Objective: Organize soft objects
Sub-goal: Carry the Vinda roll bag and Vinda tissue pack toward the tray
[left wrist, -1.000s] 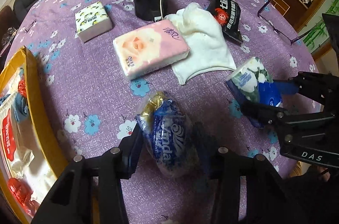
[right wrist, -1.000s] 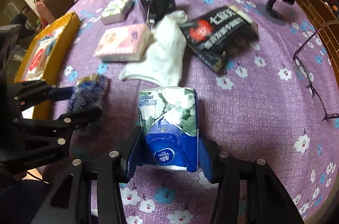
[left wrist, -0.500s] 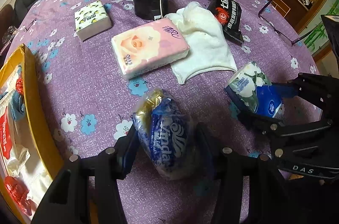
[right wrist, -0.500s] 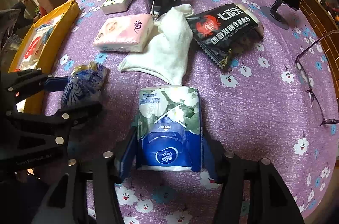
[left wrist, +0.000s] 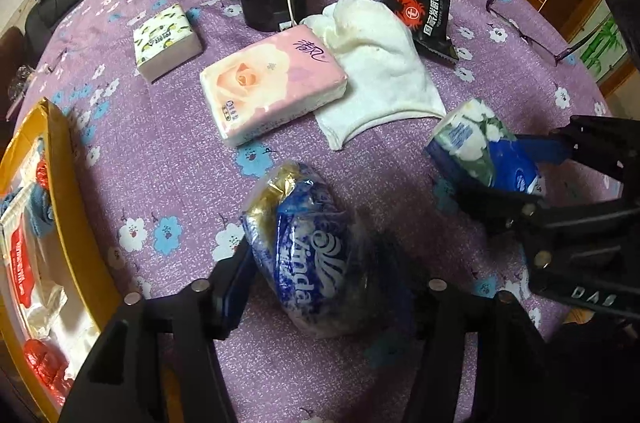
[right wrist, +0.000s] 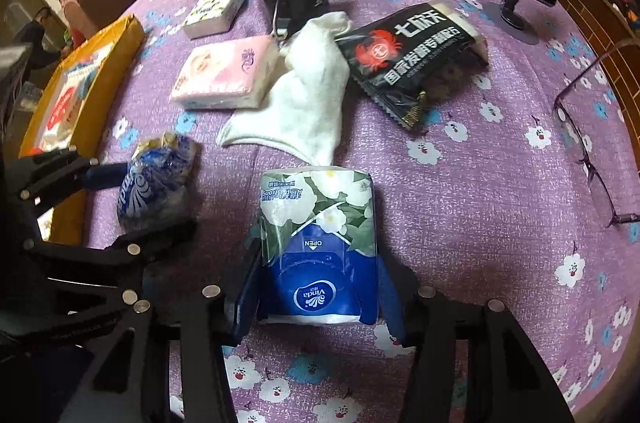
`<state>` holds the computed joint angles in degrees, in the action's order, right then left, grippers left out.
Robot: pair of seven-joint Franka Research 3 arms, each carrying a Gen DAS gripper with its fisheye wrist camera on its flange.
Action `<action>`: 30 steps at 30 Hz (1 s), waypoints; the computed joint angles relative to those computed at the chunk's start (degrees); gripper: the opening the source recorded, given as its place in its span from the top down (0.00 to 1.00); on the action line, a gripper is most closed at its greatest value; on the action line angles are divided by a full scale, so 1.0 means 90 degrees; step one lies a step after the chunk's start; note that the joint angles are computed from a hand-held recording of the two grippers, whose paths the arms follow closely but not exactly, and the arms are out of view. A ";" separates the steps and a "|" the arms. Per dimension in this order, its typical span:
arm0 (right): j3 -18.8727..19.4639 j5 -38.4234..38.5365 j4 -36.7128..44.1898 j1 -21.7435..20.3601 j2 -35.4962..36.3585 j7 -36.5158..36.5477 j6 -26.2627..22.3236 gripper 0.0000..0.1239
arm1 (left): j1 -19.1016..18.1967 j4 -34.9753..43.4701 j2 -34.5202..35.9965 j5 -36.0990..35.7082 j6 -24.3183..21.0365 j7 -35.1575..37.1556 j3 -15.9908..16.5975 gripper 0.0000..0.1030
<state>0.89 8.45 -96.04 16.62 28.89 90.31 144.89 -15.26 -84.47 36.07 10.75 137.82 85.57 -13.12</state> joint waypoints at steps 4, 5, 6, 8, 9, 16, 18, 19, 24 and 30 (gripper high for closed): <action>0.0001 0.0050 -0.0228 -0.0004 -0.0147 0.0003 0.0336 0.55 | -0.0043 -0.0092 -0.0075 0.0081 0.0054 -0.0181 0.0079 0.54; 0.0016 0.0070 -0.0298 -0.0018 -0.0193 -0.0036 0.0425 0.55 | -0.0102 -0.0193 -0.0157 0.0222 0.0127 -0.0294 0.0163 0.54; 0.0035 0.0096 -0.0347 -0.0028 -0.0225 -0.0073 0.0505 0.55 | -0.0118 -0.0233 -0.0187 0.0291 0.0178 -0.0347 0.0183 0.54; 0.0053 0.0134 -0.0401 -0.0029 -0.0259 -0.0105 0.0581 0.55 | -0.0114 -0.0399 -0.0313 0.0409 0.0374 -0.0436 0.0205 0.54; 0.0049 0.0137 -0.0417 -0.0020 -0.0269 -0.0100 0.0601 0.55 | -0.0132 -0.0458 -0.0362 0.0491 0.0459 -0.0498 0.0232 0.54; 0.0045 0.0122 -0.0466 0.0051 -0.0346 -0.0057 0.0874 0.55 | -0.0048 -0.0892 -0.0744 0.0791 0.0915 -0.0854 0.0327 0.54; 0.0093 0.0149 -0.0426 0.0056 -0.0333 -0.0119 0.0885 0.55 | 0.0009 -0.1036 -0.0872 0.0832 0.1032 -0.0949 0.0340 0.54; 0.0101 0.0147 -0.0402 0.0072 -0.0318 -0.0137 0.0885 0.55 | 0.0043 -0.1120 -0.0951 0.0858 0.1097 -0.1004 0.0357 0.54; 0.0123 0.0103 -0.0210 0.0179 -0.0236 -0.0185 0.0847 0.55 | 0.0210 -0.1439 -0.1263 0.0889 0.1358 -0.1271 0.0393 0.54; 0.0170 0.0044 0.0164 0.0309 -0.0075 -0.0275 0.0698 0.55 | 0.0423 -0.1873 -0.1675 0.1000 0.1681 -0.1611 0.0496 0.54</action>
